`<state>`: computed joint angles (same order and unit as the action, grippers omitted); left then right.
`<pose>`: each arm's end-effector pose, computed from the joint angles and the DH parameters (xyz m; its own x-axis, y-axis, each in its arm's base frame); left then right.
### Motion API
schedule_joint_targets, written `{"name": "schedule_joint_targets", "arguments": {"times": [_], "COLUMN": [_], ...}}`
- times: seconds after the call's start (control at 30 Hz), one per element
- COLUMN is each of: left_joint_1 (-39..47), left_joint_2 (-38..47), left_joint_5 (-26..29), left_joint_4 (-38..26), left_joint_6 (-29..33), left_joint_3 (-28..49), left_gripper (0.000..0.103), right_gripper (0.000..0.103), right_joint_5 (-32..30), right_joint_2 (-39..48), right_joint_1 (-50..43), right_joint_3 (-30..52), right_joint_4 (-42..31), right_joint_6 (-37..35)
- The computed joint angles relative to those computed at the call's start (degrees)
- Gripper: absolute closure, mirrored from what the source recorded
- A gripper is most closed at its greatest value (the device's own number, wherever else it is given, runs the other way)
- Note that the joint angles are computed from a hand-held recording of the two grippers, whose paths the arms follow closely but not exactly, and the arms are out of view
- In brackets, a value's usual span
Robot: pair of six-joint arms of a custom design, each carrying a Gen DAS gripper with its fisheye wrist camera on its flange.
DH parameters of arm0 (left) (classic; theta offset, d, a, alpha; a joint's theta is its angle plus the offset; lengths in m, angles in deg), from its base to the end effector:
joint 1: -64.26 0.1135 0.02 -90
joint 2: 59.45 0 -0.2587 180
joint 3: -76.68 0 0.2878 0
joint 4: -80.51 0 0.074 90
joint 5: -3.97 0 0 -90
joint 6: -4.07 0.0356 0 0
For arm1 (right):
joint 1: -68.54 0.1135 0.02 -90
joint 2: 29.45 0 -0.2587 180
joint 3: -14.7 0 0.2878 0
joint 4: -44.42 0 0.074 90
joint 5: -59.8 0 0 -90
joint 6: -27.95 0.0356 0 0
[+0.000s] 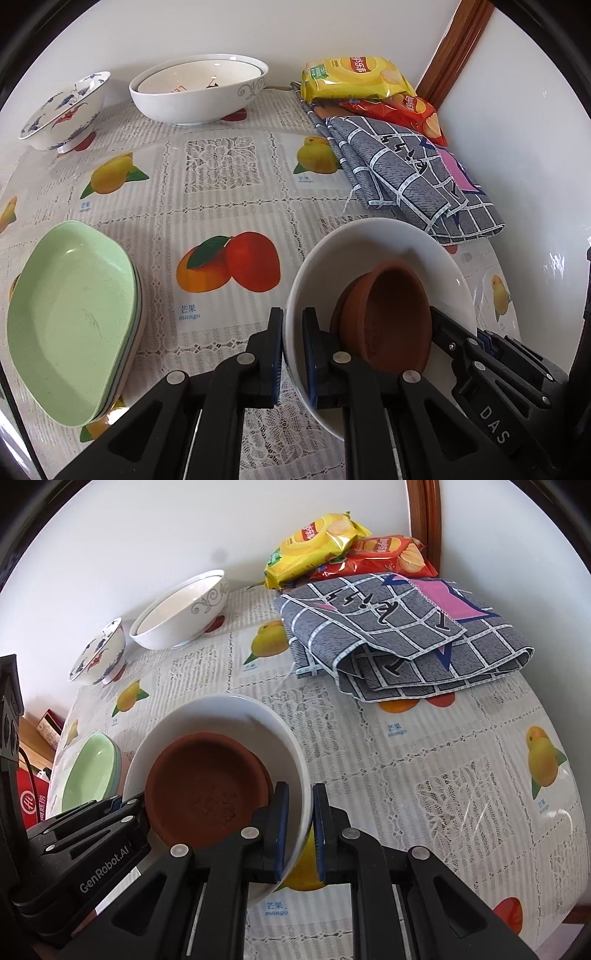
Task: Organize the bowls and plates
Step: 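Carry the white bowl with both grippers and lower it onto the green plate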
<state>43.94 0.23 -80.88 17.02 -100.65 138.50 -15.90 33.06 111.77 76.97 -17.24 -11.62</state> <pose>0.2141 -0.0827 0.2515 -0.8941 0.0612 -0.4437 0.1644 0.9663 -0.1980 0.1805 0.1576 0.2461 -0.8557 0.2208 -0.4680 0.1266 0.9663 0.2243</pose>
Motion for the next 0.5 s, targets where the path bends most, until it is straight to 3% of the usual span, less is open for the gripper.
{"name": "schedule_joint_targets", "arguments": {"times": [0.5], "left_joint_1": [3.8], "left_joint_2": [-4.8], "left_joint_5": [0.8], "left_joint_4": [-4.9], "left_joint_6": [2.1], "left_joint_3": [2.9], "left_gripper": [0.093], "right_gripper": [0.091], "right_joint_5": [4.4], "right_joint_2": [1.1], "right_joint_1": [5.3], "right_joint_3": [6.4], "right_joint_4": [-3.7], "right_joint_6": [2.7]}}
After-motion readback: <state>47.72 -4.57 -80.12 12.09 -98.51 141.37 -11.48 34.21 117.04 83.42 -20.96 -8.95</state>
